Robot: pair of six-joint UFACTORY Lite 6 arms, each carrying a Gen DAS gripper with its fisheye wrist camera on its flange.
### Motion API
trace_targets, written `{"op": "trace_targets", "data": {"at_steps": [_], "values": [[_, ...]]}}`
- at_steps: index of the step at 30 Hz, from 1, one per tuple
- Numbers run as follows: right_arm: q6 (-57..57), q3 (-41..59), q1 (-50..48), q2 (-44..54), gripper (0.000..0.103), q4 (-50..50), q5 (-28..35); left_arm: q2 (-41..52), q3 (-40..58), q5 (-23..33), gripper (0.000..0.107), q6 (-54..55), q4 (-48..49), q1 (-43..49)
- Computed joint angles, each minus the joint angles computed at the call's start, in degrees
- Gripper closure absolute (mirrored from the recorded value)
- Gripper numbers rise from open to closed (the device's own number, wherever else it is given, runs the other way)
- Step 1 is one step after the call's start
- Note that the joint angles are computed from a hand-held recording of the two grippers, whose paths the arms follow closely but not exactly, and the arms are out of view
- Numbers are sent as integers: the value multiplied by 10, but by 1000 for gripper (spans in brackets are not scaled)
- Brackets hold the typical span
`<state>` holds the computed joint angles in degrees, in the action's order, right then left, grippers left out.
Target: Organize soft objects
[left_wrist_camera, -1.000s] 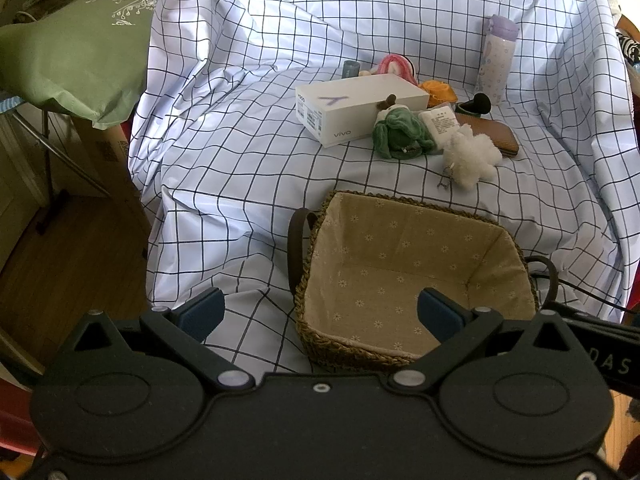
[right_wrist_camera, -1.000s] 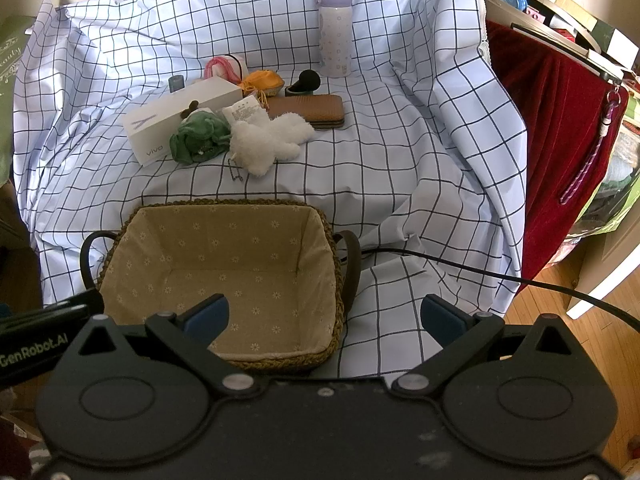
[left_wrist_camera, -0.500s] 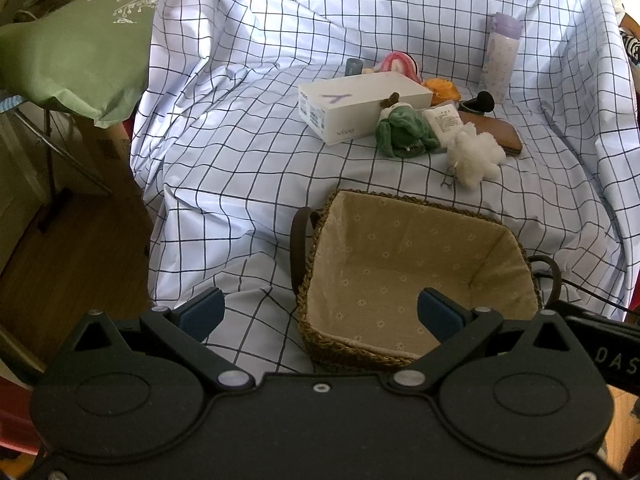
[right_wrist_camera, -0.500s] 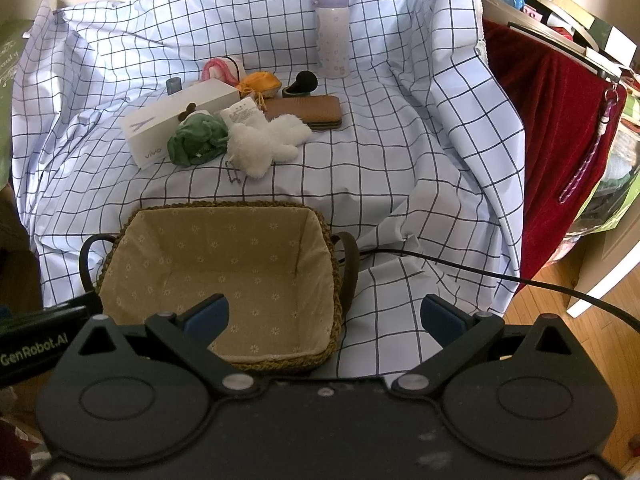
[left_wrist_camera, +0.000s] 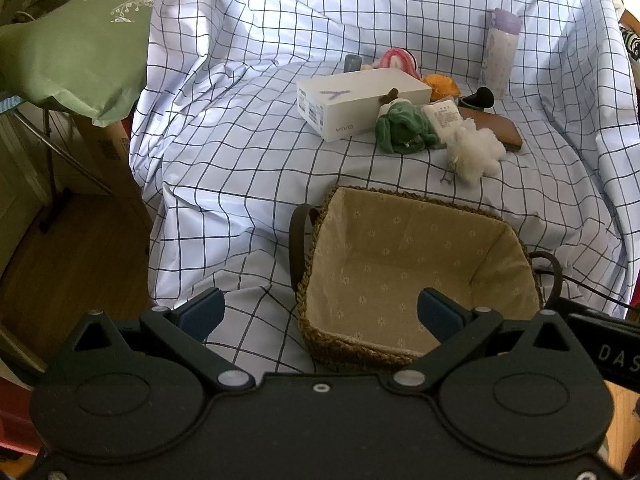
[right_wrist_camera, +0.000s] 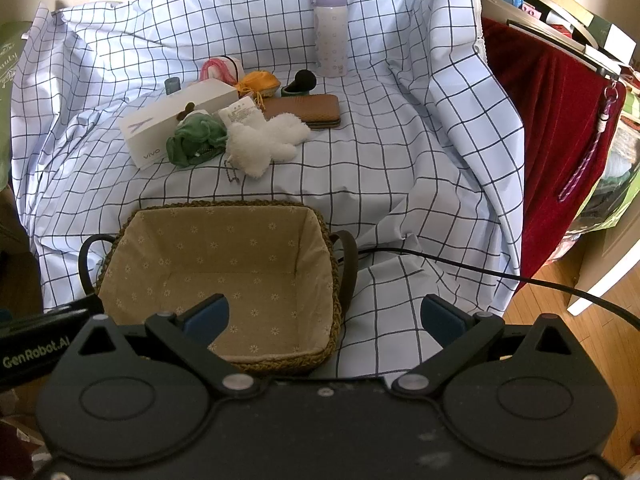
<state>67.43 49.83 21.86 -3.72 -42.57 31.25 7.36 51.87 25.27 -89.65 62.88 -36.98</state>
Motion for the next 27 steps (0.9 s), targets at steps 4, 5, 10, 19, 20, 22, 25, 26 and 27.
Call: {"op": "trace_targets", "data": {"at_steps": [4, 5, 10, 19, 20, 22, 25, 26, 27], "values": [[-1, -1, 4, 1, 0, 4, 2, 4, 4, 0, 7, 15, -14, 0], [-1, 0, 4, 2, 0, 4, 2, 5, 6, 0, 7, 20, -19, 1], [-5, 1, 4, 7, 0, 10, 1, 17, 20, -8, 7, 72, -69, 10], [-11, 4, 3, 10, 0, 16, 1, 26, 22, -10, 7, 78, -79, 8], [-11, 4, 3, 10, 0, 16, 0, 26, 22, -10, 7, 80, -81, 8], [-11, 4, 3, 11, 0, 17, 1, 30, 25, -13, 7, 94, -95, 12], [-18, 5, -1, 14, 0, 22, -4, 36, 30, -18, 7, 115, -116, 17], [-19, 6, -2, 16, 0, 23, -5, 39, 32, -21, 7, 126, -125, 19], [-21, 8, -4, 19, 0, 24, -7, 43, 35, -23, 7, 136, -135, 22]]}}
